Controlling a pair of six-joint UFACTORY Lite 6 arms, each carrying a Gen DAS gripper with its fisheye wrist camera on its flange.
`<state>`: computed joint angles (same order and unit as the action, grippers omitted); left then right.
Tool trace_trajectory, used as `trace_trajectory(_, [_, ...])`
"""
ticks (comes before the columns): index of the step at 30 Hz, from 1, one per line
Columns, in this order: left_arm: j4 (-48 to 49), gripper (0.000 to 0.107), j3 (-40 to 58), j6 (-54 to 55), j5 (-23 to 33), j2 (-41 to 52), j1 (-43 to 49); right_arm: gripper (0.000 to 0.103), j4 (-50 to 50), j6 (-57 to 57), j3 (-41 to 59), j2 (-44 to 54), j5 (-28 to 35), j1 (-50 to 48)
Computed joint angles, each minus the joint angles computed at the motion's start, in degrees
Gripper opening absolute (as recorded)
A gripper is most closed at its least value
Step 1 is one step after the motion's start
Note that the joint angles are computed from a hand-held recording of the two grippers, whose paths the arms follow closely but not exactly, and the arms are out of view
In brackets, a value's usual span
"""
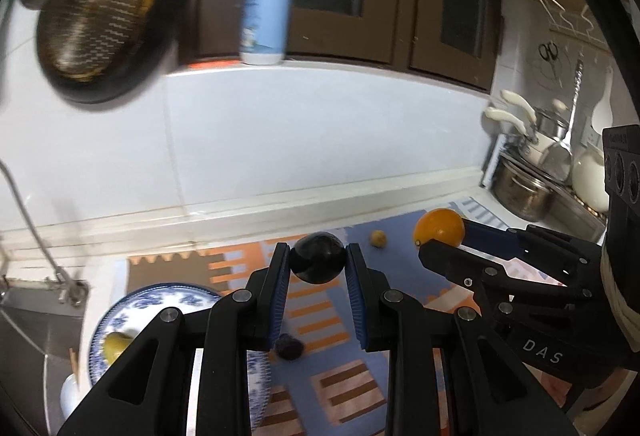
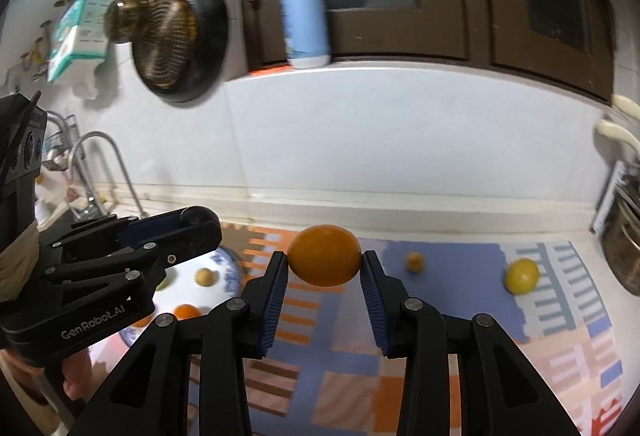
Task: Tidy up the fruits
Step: 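Lift and carry the dark plum and orange over the plate with both grippers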
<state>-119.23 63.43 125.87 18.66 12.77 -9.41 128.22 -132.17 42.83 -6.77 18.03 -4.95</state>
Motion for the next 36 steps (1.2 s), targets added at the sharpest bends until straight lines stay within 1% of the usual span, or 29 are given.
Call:
trace_trajectory(6, [1.2,0.028,-3.7,-0.7,1.1,-3.7,4.9,0.039,2.7,-2.6,2.3,1.3,-0.7,5.4])
trace_trajectory(13, [-0.7,0.028,-7.3,1.5,1.7,-6.1,10.9,0.039,5.4,-6.0,6.1,5.2,-1.6,12.3])
trace_trajectory(20, [-0.8,0.028,-8.3,2.6,1.4,-4.6,15.4,0.039,5.3,-7.3,10.8,11.2,-1.9,17.9])
trace_trajectory(25, [1.0,0.028,-7.9,1.7,0.7,-1.6,17.6,0.039,5.4,-8.9,14.0,15.5,-2.4,20.4])
trace_trajectory(29, [2.1,0.028,-7.0,0.7,-0.1,0.5,18.4,0.039,0.2,-4.0,17.6,20.0,-2.9,20.9])
trace_trajectory(36, [4.9,0.028,-3.4,-2.2,-1.2,6.2,18.7,0.039,-13.4,10.0,24.5,28.8,-2.9,20.2])
